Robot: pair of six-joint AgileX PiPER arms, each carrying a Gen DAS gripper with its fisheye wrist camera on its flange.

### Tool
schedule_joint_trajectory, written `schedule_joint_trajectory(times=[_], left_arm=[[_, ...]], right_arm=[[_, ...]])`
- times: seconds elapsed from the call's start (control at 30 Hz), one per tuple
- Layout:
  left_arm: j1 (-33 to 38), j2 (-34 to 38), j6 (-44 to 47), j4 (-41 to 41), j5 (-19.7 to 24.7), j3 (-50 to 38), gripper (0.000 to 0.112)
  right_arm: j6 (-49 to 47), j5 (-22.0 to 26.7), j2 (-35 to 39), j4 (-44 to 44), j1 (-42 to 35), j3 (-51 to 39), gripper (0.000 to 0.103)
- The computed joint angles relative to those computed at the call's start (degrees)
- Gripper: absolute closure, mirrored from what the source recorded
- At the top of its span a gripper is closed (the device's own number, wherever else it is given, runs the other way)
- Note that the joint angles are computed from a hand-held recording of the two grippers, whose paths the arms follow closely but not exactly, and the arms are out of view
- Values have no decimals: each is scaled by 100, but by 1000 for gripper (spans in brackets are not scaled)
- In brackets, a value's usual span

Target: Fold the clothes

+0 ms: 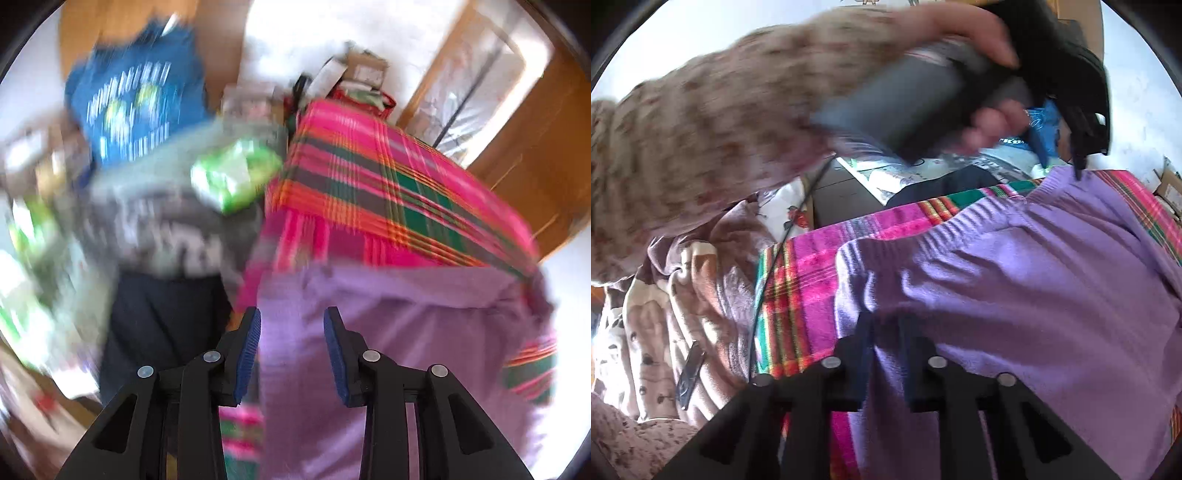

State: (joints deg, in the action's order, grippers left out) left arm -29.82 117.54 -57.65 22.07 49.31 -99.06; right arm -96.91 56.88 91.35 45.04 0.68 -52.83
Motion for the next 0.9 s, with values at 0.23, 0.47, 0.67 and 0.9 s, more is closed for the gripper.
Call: schedule_joint_trajectory(times=[0.23,0.47,0.67,0.9], left_arm=[[-1,999,1725,-190,842,-1554,76],[163,1208,2415,-493,698,-1807,75],[314,1337,2897,-1021,728,-2037,67],[599,1655,2881,-1634,892,-2600,71]], right_arm=[[537,541,428,-294,-103,-648,90],[739,700,721,-320,-137,-959,98],[767,844,871,-277,-148,-1067,98],[682,777,830,-225,-153,-958,98]])
